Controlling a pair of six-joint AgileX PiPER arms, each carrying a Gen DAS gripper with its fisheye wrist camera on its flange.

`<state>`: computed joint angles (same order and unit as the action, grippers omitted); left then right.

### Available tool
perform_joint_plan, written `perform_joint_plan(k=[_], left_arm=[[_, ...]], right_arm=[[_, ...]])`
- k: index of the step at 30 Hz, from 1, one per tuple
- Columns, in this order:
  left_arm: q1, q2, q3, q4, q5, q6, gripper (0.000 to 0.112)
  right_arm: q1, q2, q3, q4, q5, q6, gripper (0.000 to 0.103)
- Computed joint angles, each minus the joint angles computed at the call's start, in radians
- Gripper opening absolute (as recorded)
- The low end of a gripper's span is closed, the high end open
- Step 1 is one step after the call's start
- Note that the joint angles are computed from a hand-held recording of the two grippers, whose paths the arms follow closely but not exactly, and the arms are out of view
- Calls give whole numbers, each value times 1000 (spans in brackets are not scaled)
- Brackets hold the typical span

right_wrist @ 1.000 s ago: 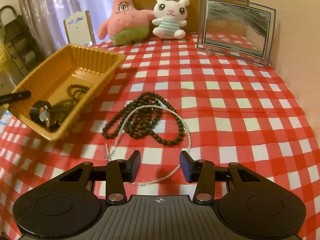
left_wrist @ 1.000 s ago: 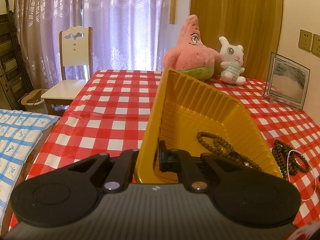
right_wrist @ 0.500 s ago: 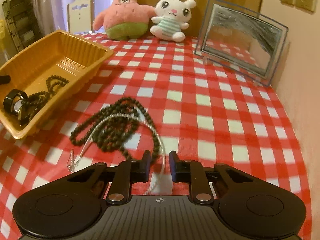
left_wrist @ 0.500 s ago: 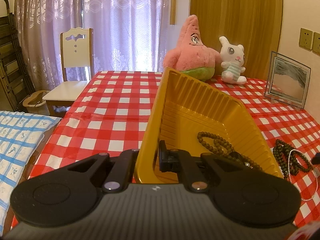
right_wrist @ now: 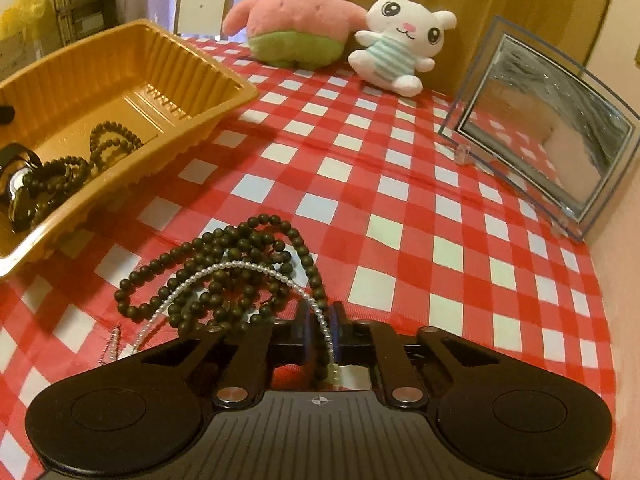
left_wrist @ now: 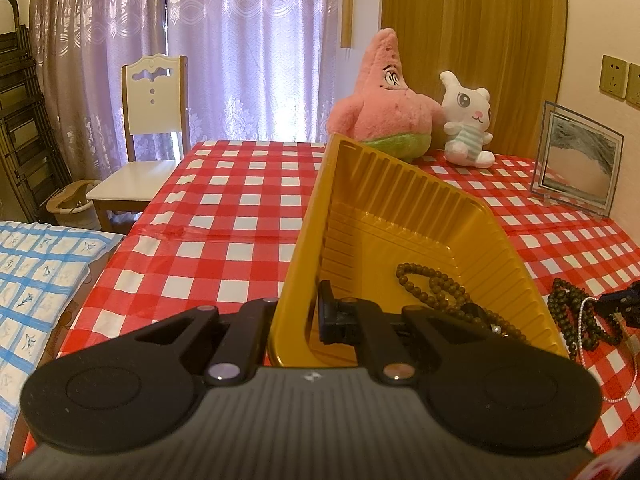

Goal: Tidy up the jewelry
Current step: 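Close the right tool on the pearl strand in the pile, then lift the pearl strand up from the pile with the right tool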

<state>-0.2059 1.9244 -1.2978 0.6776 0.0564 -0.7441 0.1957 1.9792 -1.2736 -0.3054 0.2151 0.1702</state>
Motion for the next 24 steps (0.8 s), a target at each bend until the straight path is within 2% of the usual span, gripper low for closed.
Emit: perform_joint_plan(k=[3, 14, 24], left_arm=[[-1, 0, -1, -1, 2, 0, 7], [2, 9, -10, 14, -1, -5, 7], [7, 5, -6, 26, -12, -16, 7]], right_arm=[[6, -10, 19, -113, -18, 97, 7], [14, -109, 88, -146, -58, 174, 6], [14, -263, 192, -45, -101, 138, 6]])
